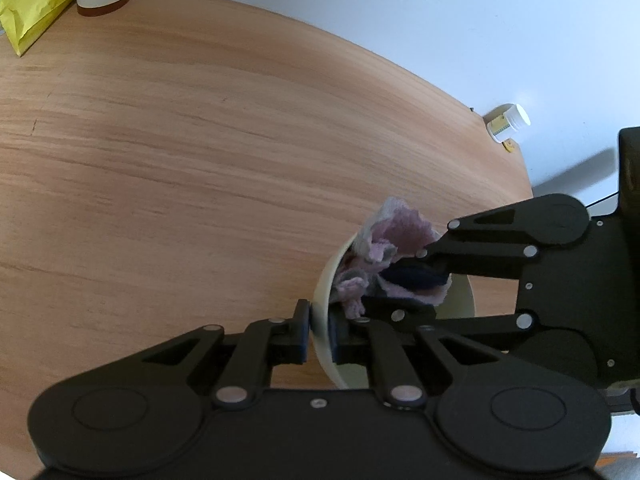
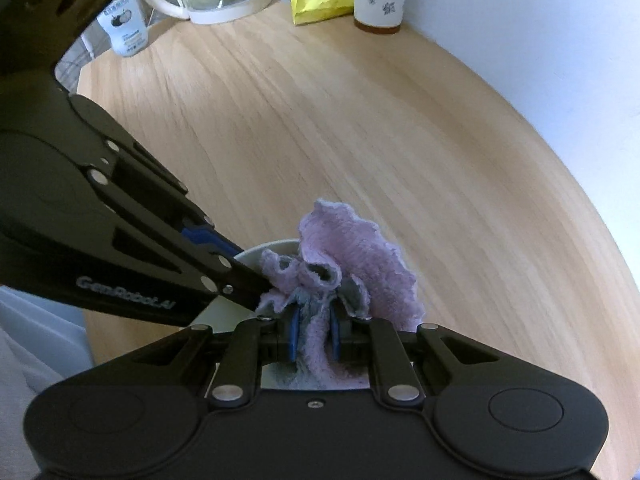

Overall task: Clean bowl
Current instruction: 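Wipe the towel along the bowl's inner wall with the right gripper while the left gripper holds it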

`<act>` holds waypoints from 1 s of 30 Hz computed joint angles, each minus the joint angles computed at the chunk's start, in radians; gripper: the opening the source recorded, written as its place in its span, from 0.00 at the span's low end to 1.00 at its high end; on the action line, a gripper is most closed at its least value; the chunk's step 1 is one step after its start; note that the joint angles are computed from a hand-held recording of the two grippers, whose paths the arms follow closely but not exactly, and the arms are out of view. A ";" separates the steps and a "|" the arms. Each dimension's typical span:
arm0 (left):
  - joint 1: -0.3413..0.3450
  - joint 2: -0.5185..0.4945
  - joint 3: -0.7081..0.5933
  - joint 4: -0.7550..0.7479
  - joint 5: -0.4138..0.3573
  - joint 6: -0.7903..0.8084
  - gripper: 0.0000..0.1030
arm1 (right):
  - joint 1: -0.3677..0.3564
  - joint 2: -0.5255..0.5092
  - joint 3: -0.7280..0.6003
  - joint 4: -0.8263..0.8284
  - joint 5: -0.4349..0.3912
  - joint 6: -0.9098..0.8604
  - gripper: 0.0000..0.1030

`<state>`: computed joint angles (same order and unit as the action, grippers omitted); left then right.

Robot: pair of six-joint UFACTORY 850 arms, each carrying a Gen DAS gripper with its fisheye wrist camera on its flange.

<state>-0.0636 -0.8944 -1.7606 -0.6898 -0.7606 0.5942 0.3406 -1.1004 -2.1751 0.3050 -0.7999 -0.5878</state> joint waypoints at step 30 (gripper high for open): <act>-0.005 -0.002 -0.004 0.028 0.018 -0.068 0.10 | -0.025 -0.117 -0.196 0.192 -0.320 -0.003 0.17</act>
<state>-0.0687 -0.8969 -1.7641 -0.6616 -0.7429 0.5262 0.3160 -1.2170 -2.3709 0.4970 -1.1198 -0.5912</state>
